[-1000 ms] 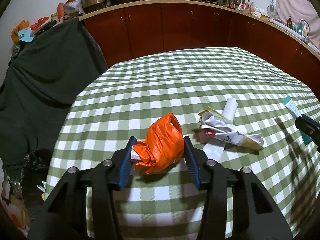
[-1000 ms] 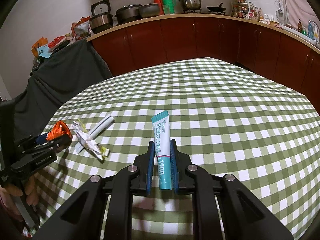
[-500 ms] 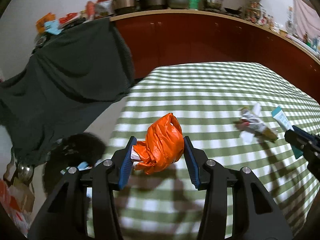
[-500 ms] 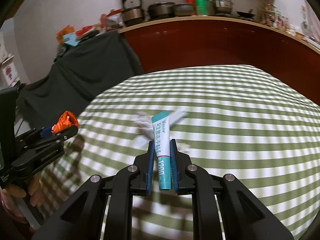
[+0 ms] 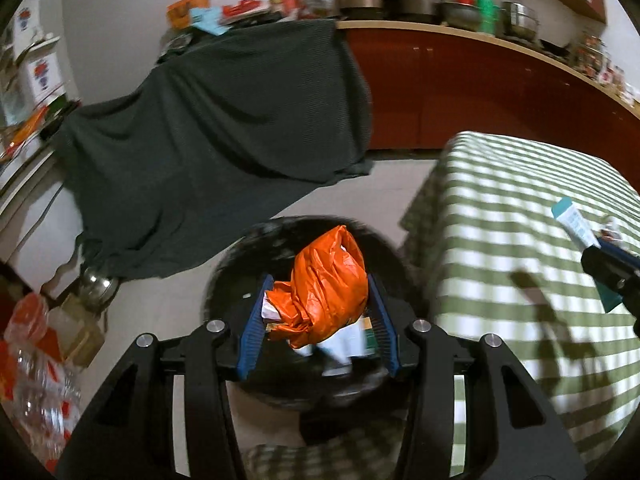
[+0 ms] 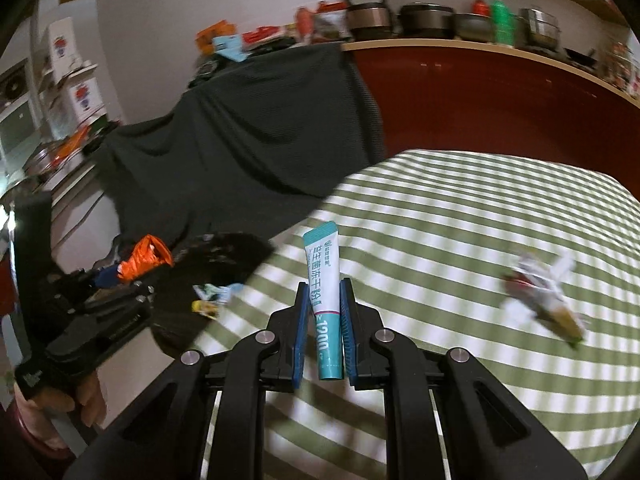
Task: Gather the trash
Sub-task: 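Carry the tube and orange bag over the black bin and open both grippers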
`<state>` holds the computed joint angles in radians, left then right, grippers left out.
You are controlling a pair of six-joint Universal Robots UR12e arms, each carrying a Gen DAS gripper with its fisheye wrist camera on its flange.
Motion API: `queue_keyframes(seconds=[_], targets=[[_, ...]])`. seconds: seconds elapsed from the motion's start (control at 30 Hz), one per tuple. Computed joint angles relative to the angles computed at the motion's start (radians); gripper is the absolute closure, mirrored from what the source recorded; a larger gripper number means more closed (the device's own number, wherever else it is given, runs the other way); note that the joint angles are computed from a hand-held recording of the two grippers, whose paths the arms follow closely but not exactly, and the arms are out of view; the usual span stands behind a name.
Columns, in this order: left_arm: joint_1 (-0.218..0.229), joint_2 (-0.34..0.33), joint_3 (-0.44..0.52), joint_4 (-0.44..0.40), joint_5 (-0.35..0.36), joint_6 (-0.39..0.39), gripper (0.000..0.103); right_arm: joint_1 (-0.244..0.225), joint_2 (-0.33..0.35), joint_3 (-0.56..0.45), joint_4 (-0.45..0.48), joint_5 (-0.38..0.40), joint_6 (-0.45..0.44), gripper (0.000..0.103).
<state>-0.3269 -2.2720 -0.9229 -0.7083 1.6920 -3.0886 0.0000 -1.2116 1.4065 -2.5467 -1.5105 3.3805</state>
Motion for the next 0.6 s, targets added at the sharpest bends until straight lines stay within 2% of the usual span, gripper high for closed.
queue_keyframes(seconds=[0.33, 0.6], targets=[[0.031, -0.012, -0.005, 0.020, 0.065, -0.045, 0.057, 0.044, 0.089, -0.114, 0.048, 0.051, -0.025, 0.087], [0.043, -0.036, 0.022, 0.018, 0.073, -0.067, 0.057, 0.062, 0.138, -0.177, 0.091, 0.070, -0.049, 0.087]])
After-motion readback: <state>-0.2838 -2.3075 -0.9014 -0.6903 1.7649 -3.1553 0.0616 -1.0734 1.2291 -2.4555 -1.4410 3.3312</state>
